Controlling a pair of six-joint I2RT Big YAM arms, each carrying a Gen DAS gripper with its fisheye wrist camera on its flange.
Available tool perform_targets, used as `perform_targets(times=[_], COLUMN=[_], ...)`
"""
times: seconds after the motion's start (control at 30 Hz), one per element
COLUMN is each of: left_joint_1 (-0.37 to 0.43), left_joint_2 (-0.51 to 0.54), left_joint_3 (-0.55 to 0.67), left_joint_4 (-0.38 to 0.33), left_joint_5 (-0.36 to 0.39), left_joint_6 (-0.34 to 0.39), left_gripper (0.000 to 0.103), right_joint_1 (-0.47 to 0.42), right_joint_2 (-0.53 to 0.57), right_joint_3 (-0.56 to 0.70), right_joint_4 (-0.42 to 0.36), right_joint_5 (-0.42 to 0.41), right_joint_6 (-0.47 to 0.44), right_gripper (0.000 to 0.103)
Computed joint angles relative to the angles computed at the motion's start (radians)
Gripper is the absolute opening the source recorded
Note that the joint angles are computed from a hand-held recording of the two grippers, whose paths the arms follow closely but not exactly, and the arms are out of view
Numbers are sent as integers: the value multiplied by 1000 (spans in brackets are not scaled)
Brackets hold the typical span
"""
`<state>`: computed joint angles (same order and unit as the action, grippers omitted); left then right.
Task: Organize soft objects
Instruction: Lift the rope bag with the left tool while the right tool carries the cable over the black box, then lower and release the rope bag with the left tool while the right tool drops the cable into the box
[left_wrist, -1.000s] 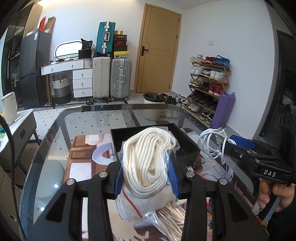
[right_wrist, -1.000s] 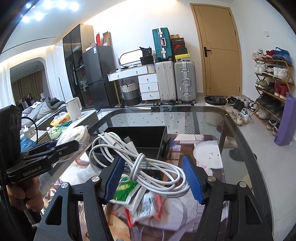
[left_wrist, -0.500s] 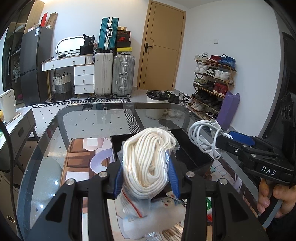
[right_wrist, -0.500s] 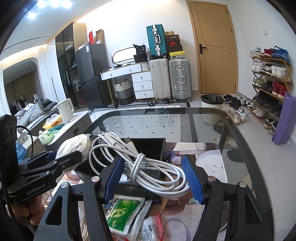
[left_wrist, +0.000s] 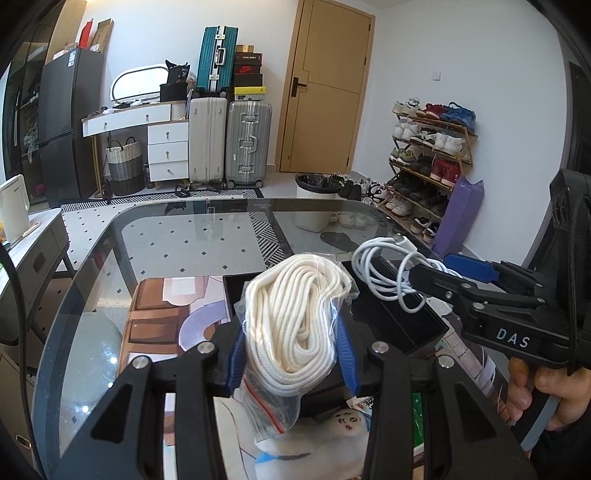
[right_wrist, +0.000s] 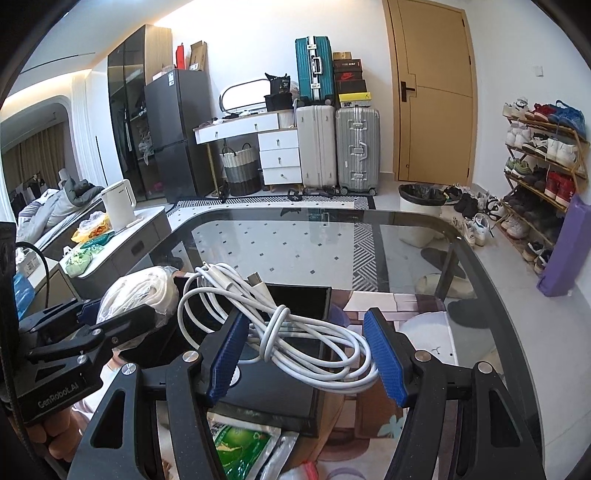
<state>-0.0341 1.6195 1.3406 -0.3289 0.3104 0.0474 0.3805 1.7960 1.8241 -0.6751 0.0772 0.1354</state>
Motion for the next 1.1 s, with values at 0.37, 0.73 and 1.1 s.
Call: perform_targets(times=[0.37,0.73,1.1], left_joint_1=[-3,13,7], left_joint_2=[39,65,83], left_joint_3=[52,101,121], left_joint_4=[-18,-23,-43], left_joint_5=[-8,1,22], left_joint_6=[-28,-50,-28], left_gripper=[40,41,41], right_joint_1=[17,37,34], right_joint_2=[62,55,45], right_joint_3=[67,36,5], right_joint_4=[-27,-12,18], right_joint_5=[55,-17,-82], right_joint_6=[-58,-202,-236], right_gripper=[66,66,76])
